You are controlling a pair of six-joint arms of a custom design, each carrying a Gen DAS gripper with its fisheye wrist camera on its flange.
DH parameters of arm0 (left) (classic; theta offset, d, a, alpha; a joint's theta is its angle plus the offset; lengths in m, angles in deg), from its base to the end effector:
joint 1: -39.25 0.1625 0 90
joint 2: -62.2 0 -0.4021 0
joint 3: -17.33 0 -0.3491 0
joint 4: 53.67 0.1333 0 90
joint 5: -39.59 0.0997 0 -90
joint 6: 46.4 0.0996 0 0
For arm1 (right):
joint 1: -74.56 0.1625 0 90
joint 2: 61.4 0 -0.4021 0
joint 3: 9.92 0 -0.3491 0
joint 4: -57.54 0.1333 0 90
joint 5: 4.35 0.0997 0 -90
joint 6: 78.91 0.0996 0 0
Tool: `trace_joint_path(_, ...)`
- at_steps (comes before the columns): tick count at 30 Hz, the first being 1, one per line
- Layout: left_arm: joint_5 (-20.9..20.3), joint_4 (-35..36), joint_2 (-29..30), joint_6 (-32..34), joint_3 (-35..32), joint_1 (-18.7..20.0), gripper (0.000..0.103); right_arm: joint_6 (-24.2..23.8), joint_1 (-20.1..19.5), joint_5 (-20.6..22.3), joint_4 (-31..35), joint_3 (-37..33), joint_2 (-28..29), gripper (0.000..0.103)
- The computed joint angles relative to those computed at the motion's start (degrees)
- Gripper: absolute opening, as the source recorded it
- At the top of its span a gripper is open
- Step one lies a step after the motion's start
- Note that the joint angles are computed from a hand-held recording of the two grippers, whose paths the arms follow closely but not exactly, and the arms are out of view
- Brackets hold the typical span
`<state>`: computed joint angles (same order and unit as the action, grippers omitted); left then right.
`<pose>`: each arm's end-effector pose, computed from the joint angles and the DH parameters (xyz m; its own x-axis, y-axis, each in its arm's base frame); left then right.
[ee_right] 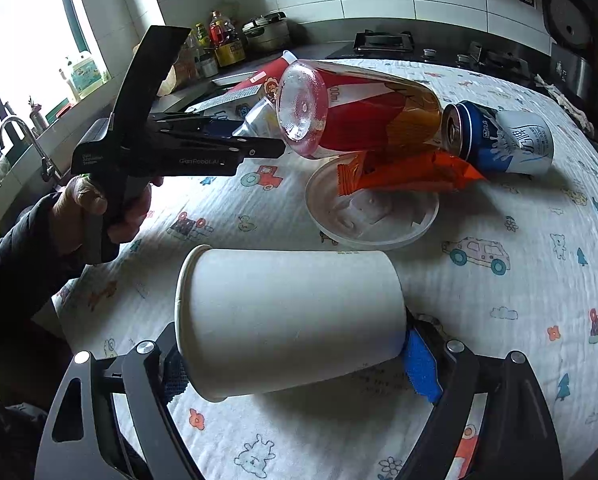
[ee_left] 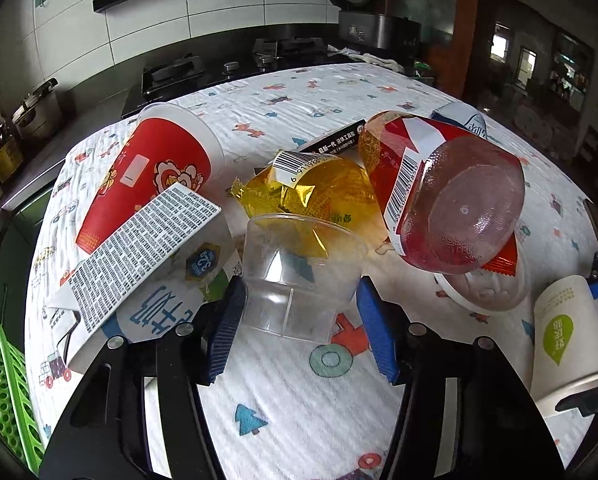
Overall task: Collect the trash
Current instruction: 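Grasp the clear plastic cup with the left tool while the right tool lifts the paper cup, then release the clear cup into the basket with the left tool while the right tool drops the paper cup in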
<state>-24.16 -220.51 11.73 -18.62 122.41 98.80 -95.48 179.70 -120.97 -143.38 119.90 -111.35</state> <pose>-0.1432 -0.5935 0.1431 -0.5404 0.6464 -0.5386 0.8149 0.5614 -0.1439 0.2035 -0.4126 0.1018 -0.8212 -0.2458 0.5150 -0.4778 0.7897 -0.3849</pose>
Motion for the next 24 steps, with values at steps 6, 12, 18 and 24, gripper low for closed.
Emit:
trace_joint_path(6,-2.4,-0.3,-5.0,-1.8,3.9,0.6,0.057,0.5,2.3,-0.9,0.9,-0.7,0.4,0.081)
trace_joint_path(12,-2.2,-1.7,-10.7,-1.9,7.7,1.2,0.057,1.2,5.0,-2.6,3.7,-3.2,1.9,0.08)
trace_joint_path(18,-1.4,-2.8,-16.8,-1.7,9.8,2.8,0.057,0.7,7.7,-3.1,6.2,-6.5,3.6,0.08)
trace_joint_path(24,1.2,-3.9,-21.5,-1.2,9.1,5.6,0.057,-1.0,10.4,-2.0,11.3,-13.9,7.4,0.08)
